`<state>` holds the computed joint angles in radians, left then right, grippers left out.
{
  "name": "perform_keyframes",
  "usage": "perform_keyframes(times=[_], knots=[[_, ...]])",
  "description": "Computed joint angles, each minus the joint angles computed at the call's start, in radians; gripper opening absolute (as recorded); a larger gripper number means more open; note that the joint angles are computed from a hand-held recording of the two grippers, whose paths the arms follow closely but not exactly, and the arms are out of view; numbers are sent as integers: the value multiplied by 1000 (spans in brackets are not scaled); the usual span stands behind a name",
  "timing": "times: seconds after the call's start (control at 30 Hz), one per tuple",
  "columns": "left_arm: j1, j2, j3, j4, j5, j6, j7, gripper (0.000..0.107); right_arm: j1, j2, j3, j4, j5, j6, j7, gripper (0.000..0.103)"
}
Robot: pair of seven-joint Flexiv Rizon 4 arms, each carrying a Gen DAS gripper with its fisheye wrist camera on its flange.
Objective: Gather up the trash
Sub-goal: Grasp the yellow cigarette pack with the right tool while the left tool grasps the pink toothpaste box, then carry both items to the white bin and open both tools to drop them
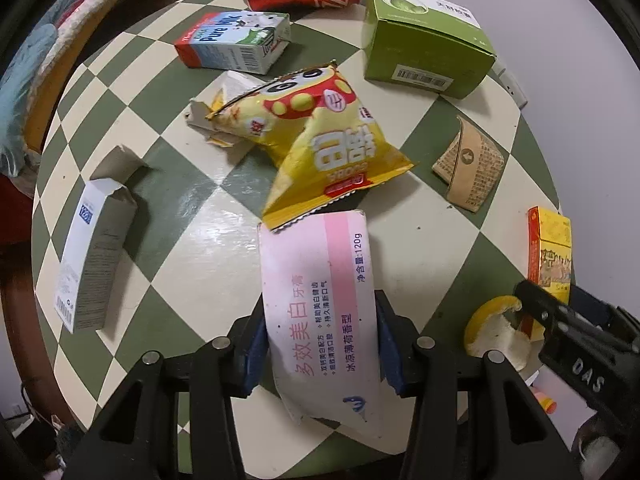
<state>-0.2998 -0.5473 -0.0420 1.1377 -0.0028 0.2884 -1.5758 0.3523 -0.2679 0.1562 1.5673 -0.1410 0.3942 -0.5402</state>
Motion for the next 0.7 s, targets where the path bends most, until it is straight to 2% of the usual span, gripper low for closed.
perform_keyframes(times=[0.1,0.2,0.33,0.5,0.6,0.7], knots=[[10,34,6,45,2,24,11,44,9,-13,-4,-15,-15,-19,21,71],[20,75,10,102,10,59,24,44,22,-13,-5,-20,-50,-47,20,57],[46,164,12,210,1,117,61,43,15,8,3,3,-35,-5,4,57],[87,288,15,321,-31,175,111,43,48,55,15,20,-105,19,27,57],[115,357,17,362,-60,210,135,43,70,76,25,13,-145,33,34,57],[139,397,16,353,-84,227,143,43,89,79,30,-10,-175,60,30,57]])
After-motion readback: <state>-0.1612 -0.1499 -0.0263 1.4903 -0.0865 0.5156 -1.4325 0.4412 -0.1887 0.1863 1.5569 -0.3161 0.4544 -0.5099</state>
